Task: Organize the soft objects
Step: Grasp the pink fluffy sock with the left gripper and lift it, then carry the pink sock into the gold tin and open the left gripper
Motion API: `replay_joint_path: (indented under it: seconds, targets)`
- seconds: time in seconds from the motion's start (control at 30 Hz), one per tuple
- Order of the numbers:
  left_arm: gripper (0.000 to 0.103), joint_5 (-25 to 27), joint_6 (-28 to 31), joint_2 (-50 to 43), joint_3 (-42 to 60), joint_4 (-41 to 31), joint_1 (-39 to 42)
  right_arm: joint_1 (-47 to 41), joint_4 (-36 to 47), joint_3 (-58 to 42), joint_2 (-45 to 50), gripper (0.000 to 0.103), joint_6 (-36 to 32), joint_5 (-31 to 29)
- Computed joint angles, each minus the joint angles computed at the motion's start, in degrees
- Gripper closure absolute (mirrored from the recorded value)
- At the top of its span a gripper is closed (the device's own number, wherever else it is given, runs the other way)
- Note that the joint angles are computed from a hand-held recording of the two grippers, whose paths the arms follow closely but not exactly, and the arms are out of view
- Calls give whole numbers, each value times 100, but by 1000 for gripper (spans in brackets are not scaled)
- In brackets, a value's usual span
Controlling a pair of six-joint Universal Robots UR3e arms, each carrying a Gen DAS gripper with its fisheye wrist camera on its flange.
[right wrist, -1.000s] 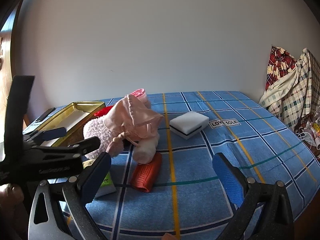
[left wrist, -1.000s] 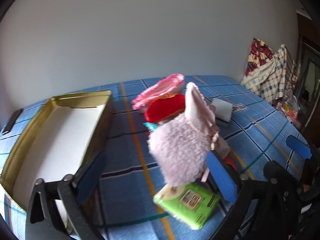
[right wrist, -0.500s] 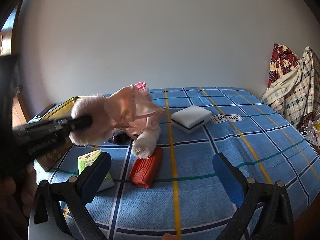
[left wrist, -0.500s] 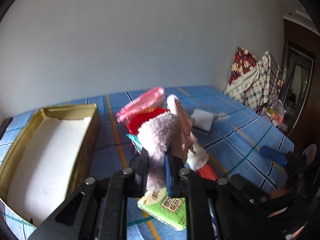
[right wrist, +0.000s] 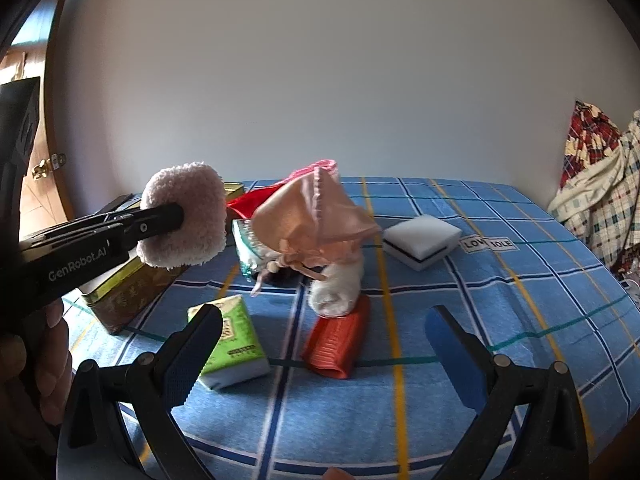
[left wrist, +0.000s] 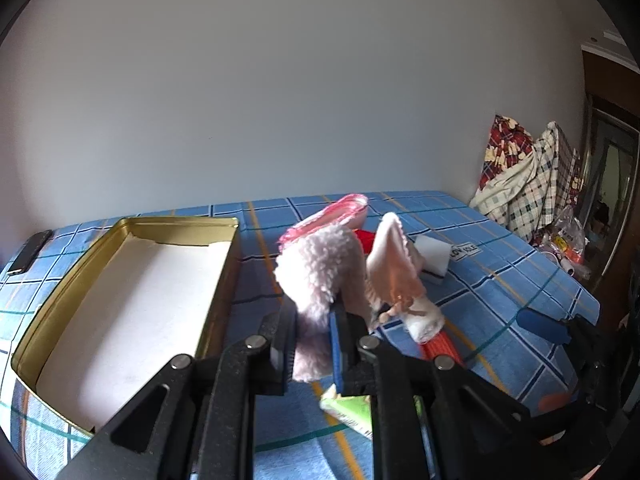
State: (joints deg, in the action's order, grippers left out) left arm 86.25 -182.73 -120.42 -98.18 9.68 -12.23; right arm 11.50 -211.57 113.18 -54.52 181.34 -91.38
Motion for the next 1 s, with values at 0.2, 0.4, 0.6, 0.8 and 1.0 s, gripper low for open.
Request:
replay_joint_path:
  seconds: [0.2, 0.4, 0.6, 0.8, 1.0]
  targets:
    - [91, -48, -70, 114, -440, 235, 177, 219, 447, -528, 188, 1, -169, 43]
    - [91, -117, -79, 230, -622, 343, 309, 356, 722, -828, 341, 1, -164, -84]
    - [91, -12, 68, 525, -685, 305, 607, 410, 819, -891, 295, 1, -189, -199]
    - [91, 278, 284, 588, -273, -312, 1128, 553, 1017, -1163, 373, 1, -224, -200]
    - [91, 462, 468, 109, 1185, -2132, 1659, 700, 1382, -1544, 525, 1, -345, -25]
